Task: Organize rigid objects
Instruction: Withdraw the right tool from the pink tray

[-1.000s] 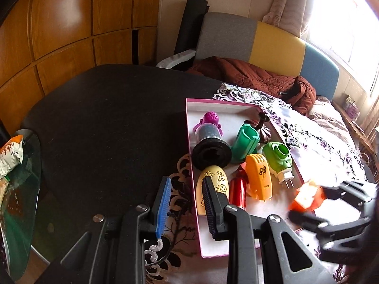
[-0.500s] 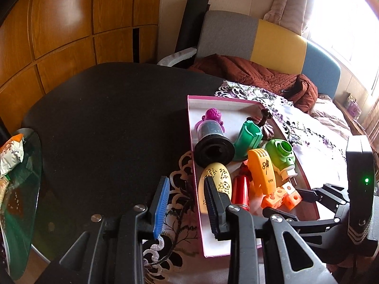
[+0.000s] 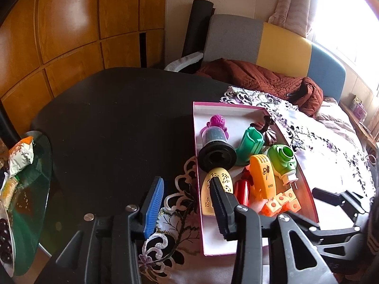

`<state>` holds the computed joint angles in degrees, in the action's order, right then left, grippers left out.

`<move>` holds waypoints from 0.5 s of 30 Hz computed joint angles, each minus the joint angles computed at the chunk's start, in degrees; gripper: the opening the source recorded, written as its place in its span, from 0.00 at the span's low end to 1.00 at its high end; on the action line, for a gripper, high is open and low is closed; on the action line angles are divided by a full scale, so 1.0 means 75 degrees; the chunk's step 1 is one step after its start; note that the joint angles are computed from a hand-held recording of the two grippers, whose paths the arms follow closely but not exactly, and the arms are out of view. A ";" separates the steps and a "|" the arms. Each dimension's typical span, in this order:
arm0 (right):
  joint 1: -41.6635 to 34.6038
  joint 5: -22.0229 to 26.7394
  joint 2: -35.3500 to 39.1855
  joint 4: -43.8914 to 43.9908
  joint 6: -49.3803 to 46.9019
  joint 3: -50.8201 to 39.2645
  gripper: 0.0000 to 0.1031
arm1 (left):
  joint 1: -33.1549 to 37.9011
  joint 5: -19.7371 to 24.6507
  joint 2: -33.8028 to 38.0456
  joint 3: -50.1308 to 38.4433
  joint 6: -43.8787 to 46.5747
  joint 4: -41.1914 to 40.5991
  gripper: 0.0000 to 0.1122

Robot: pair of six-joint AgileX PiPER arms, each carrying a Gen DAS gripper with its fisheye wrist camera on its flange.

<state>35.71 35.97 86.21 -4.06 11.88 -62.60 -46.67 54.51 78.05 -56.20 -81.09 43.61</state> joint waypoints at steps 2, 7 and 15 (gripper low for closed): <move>0.0123 -0.0170 -0.0214 -0.0641 0.0786 0.0137 0.85 | -0.0117 0.0164 0.0011 -0.0065 -0.0060 0.0093 0.38; 0.0454 -0.0361 -0.0589 -0.2500 0.3249 0.0406 0.90 | -0.0488 0.0557 -0.0016 -0.0211 -0.0222 0.0390 0.40; 0.0664 -0.0253 -0.0743 -0.3234 0.4163 0.0423 0.90 | -0.1292 0.1700 -0.0044 -0.0494 -0.1149 0.1115 0.57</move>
